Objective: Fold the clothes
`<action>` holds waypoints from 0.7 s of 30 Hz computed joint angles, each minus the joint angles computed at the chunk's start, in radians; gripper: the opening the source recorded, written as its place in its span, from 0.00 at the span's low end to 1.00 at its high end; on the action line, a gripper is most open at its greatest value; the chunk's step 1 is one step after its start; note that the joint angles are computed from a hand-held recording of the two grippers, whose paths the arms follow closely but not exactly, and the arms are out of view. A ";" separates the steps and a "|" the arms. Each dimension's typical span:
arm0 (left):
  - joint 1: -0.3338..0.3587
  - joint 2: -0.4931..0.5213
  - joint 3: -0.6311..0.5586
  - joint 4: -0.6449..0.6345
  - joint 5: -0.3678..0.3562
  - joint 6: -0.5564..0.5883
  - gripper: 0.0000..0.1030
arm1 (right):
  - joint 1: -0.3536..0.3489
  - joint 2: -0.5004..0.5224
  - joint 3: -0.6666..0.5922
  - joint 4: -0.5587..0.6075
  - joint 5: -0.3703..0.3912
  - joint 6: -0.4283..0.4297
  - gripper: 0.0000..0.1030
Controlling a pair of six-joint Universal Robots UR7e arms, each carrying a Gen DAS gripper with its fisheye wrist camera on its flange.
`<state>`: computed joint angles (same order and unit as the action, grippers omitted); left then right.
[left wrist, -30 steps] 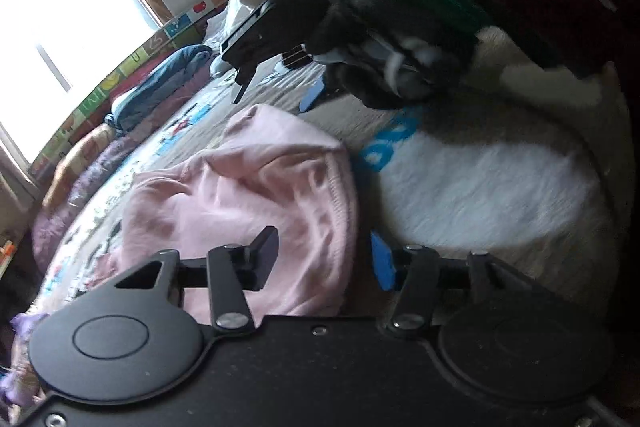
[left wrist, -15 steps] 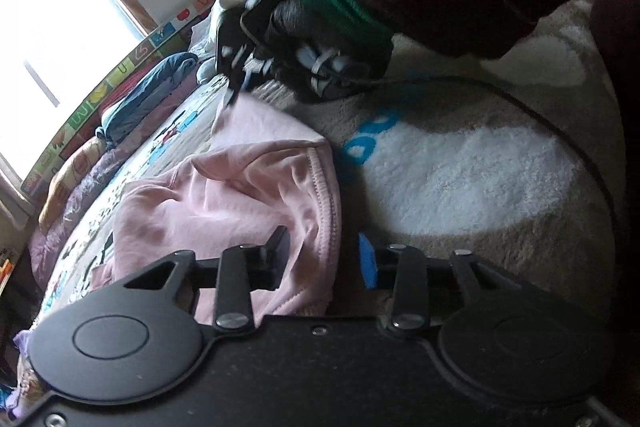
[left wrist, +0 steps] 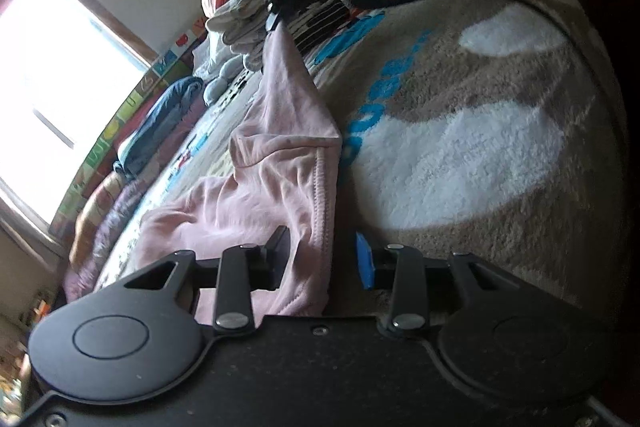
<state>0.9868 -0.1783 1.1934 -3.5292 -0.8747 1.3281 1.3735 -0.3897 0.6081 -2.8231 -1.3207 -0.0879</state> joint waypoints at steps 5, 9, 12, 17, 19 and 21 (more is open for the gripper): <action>-0.001 -0.010 0.020 0.017 0.008 0.051 0.09 | -0.021 -0.054 0.098 -0.071 -0.022 0.056 0.05; 0.001 -0.028 0.042 0.029 -0.001 0.076 0.07 | -0.028 -0.043 0.058 -0.008 -0.071 0.086 0.05; 0.003 -0.030 0.042 0.038 -0.001 0.083 0.07 | -0.031 -0.015 -0.011 0.069 -0.112 0.078 0.05; 0.005 -0.035 0.048 0.044 -0.005 0.082 0.07 | -0.041 0.019 -0.087 0.185 -0.200 0.089 0.04; 0.004 -0.035 0.051 0.042 -0.003 0.084 0.07 | -0.042 0.006 -0.055 0.156 -0.200 0.077 0.07; 0.003 -0.034 0.049 0.041 0.000 0.087 0.07 | -0.027 -0.024 0.016 0.083 -0.229 0.027 0.22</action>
